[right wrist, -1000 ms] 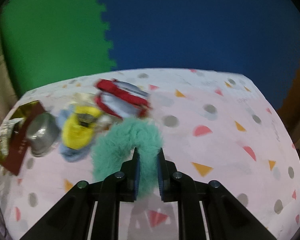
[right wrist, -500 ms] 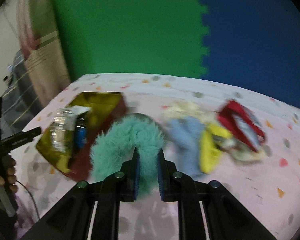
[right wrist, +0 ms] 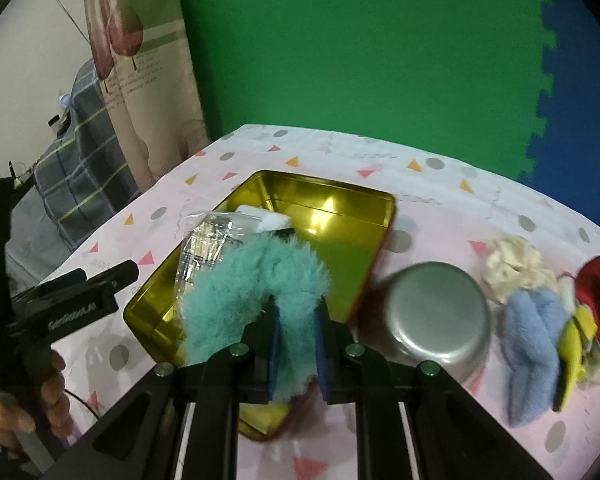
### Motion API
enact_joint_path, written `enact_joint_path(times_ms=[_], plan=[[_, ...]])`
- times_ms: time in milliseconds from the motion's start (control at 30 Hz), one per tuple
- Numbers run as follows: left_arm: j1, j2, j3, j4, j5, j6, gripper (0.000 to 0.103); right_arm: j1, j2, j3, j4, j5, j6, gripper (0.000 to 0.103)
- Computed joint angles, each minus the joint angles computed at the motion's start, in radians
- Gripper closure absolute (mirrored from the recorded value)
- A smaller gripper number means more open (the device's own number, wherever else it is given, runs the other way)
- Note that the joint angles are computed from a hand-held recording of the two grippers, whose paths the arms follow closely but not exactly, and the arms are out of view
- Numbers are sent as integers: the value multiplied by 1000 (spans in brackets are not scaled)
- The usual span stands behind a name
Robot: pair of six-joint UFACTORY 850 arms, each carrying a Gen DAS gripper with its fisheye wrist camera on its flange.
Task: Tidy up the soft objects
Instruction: 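Carry the green fuzzy scrunchie over the gold tin with the right tool, then lower the green scrunchie into the gold tin and open the right tool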
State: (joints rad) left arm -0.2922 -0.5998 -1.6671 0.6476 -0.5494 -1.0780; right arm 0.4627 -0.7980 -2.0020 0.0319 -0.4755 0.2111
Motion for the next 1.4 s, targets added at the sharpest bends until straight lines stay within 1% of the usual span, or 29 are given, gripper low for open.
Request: enact_joint_path(times_ms=[133, 167, 233, 300, 367, 433, 467, 567, 667, 800, 900, 967, 1067, 1200, 1233, 1267, 1300, 1333, 1400], plan=[[3, 2, 3, -18, 15, 16, 18, 8, -56, -80, -5, -36, 5, 88], [3, 2, 2, -20, 16, 20, 18, 8, -67, -96, 6, -45, -3, 85], [2, 5, 6, -15, 21, 15, 18, 9, -90, -128, 15, -65, -11, 85], [3, 4, 6, -25, 24, 24, 18, 9, -99, -140, 52, -73, -51, 82], [3, 3, 5, -35, 27, 30, 18, 12, -95, -132, 35, -66, -43, 76], [3, 4, 6, -33, 28, 29, 18, 11, -85, -117, 58, -57, -70, 70], [2, 5, 8, -29, 30, 25, 18, 11, -79, -107, 66, -52, -78, 69], [1, 6, 9, -31, 37, 32, 18, 12, -52, -67, 50, -32, -67, 68], [-2, 4, 7, -33, 38, 44, 18, 8, -7, 2, 61, 0, -68, 68], [-10, 3, 6, -23, 41, 57, 18, -5, 76, 126, 51, 58, -41, 68], [-16, 2, 4, -16, 41, 71, 18, -22, 140, 216, -10, 96, 30, 68], [-21, 2, 4, 2, 41, 69, 18, -37, 176, 264, -88, 112, 108, 68], [-25, 2, 5, 5, 45, 76, 18, -69, 231, 337, -216, 132, 244, 68], [-28, 3, 6, -8, 53, 101, 18, -126, 285, 409, -443, 131, 488, 67], [-30, 3, 7, -2, 55, 101, 18, -143, 293, 421, -514, 122, 562, 63], [-32, 2, 6, 6, 53, 101, 18, -155, 297, 429, -567, 115, 615, 55], [-35, 2, 7, 18, 53, 97, 18, -170, 299, 436, -635, 101, 683, 51], [-37, 3, 8, 22, 56, 99, 18, -184, 299, 440, -690, 83, 739, 49], [-39, 0, 7, 22, 59, 111, 17, -208, 291, 437, -731, 66, 780, 48]])
